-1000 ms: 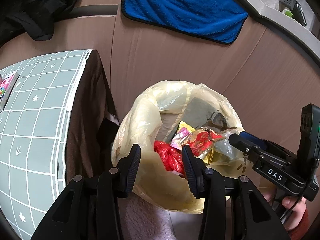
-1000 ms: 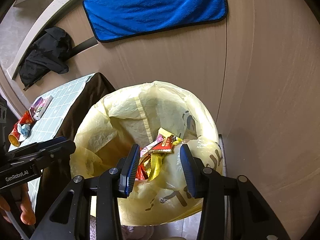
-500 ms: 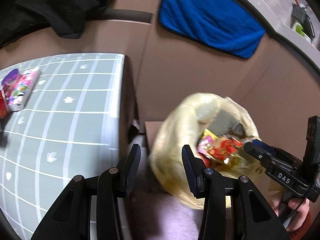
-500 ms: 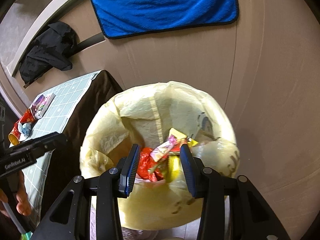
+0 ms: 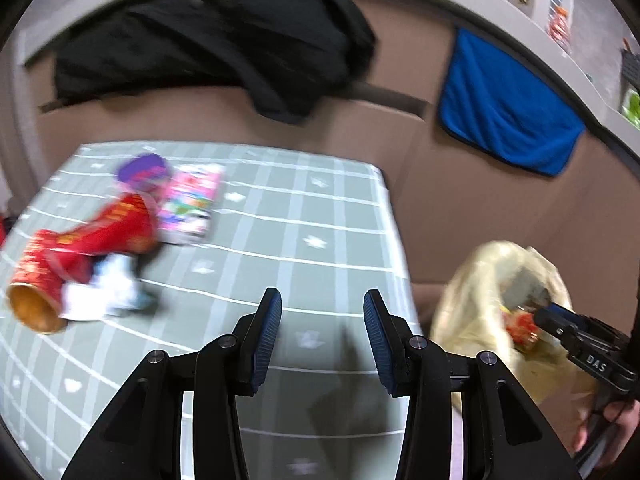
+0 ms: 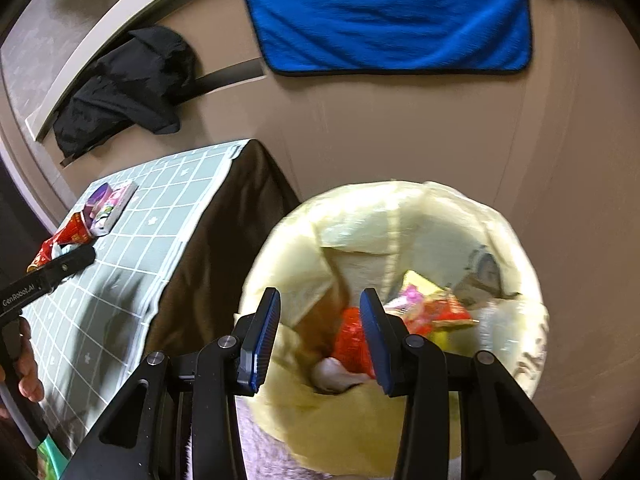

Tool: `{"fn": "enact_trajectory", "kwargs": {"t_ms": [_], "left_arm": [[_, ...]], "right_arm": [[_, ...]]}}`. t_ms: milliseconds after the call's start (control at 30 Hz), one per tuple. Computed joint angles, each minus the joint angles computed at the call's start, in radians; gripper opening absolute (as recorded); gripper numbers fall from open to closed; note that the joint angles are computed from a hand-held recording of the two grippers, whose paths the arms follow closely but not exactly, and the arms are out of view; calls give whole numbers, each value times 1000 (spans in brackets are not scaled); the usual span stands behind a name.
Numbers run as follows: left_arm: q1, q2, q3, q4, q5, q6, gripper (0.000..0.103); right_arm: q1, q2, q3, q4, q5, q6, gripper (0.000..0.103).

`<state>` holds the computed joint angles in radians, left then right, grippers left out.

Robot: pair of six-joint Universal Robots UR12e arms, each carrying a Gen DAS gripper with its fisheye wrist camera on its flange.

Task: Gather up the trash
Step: 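Move both tools back over the remaining trash on the table, then grasp the blue-white tissue with the left tool while the right tool grasps the Kleenex pack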

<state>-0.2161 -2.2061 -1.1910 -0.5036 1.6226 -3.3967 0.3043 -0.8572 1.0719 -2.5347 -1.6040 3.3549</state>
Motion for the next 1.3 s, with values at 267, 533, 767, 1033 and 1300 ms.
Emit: {"fn": "enact_trajectory", "kwargs": {"t_ms": [267, 533, 767, 1033, 1300], "left_arm": [[30, 37, -74, 61, 168, -11, 44], [56, 26, -85, 41, 256, -50, 44], [84, 18, -81, 18, 195, -74, 38], [105, 43, -125, 86, 95, -93, 18], [124, 74, -162, 94, -77, -102, 16]], "right_arm": [[34, 54, -98, 62, 9, -40, 40], [60, 116, -210, 125, 35, -75, 40], [75, 156, -287, 156, 39, -95, 40], [88, 193, -354, 189, 46, -114, 40], [101, 244, -451, 252, 18, -109, 40]]}}
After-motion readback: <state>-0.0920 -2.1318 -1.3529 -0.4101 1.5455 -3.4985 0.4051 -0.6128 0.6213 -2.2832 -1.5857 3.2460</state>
